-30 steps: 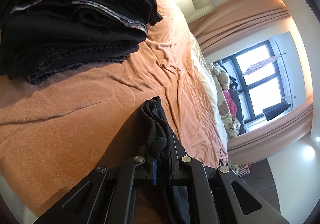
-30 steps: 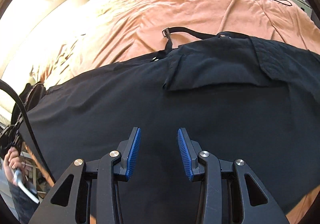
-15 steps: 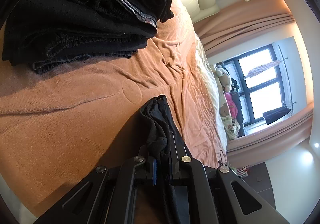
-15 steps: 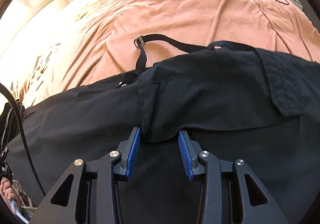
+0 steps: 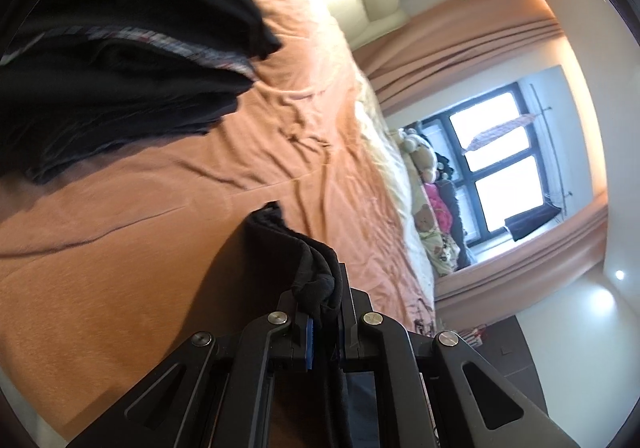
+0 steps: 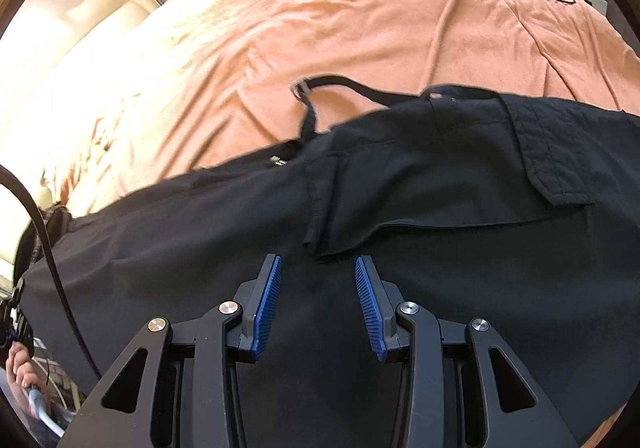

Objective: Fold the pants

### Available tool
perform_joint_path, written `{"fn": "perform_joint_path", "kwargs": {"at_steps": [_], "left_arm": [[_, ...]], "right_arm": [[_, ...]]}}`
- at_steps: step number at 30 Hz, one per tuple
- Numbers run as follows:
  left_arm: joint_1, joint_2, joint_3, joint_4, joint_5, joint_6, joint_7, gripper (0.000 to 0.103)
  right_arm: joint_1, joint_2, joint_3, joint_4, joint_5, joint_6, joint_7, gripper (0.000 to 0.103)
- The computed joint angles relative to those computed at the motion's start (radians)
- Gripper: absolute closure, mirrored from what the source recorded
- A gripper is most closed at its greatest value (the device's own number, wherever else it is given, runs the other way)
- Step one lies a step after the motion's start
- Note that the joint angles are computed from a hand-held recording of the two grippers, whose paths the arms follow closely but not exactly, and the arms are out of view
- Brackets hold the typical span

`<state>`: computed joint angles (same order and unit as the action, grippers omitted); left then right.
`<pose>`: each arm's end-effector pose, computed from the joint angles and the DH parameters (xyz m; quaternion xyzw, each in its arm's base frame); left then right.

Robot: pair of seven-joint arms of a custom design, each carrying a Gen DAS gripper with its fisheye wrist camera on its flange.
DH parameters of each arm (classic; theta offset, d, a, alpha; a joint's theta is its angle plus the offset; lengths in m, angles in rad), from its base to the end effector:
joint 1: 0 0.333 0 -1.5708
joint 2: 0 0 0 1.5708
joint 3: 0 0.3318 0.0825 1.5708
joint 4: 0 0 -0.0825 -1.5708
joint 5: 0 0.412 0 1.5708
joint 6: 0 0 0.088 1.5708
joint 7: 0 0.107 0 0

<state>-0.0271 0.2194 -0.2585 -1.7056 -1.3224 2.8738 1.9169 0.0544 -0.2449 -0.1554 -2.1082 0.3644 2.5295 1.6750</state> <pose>0.6813 -0.1263 0.5440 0.7241 -0.4036 0.5577 0.0421 0.5498 -0.0671 0.6028 -0.4995 0.7888 -0.1076 0.3415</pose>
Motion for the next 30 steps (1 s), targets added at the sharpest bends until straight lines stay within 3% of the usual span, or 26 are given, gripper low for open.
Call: {"fn": "perform_joint_path", "kwargs": {"at_steps": [6,8,12,16,20,23,30], "left_arm": [[-0.008,0.022,-0.01,0.073,0.023,-0.006,0.006,0.095],[-0.008,0.031,-0.016,0.098,0.031,-0.01,0.0,0.095],[-0.011,0.053,-0.026,0.149,0.069,-0.012,-0.02,0.095],[-0.015,0.076,-0.039,0.202,0.109,-0.012,-0.033,0.095],[-0.023,0.096,-0.05,0.251,0.174,-0.011,-0.073,0.095],[-0.033,0.117,-0.056,0.299,0.236,-0.015,-0.107,0.095],[-0.055,0.161,-0.084,0.413,0.353,-0.033,-0.159,0.095]], "right_arm": [[0.016,0.055,-0.005,0.062,0.043,0.016,-0.052,0.07],[0.008,0.096,-0.002,0.092,0.064,0.001,-0.055,0.076],[-0.018,0.17,0.016,0.145,0.103,-0.048,-0.077,0.079],[-0.044,0.19,0.035,0.163,0.137,-0.045,-0.104,0.079],[-0.05,0.161,0.04,0.144,0.217,-0.05,-0.146,0.079],[-0.046,0.117,0.038,0.107,0.205,-0.057,-0.169,0.079],[-0.004,-0.05,-0.012,-0.048,0.293,-0.092,-0.223,0.079]]}}
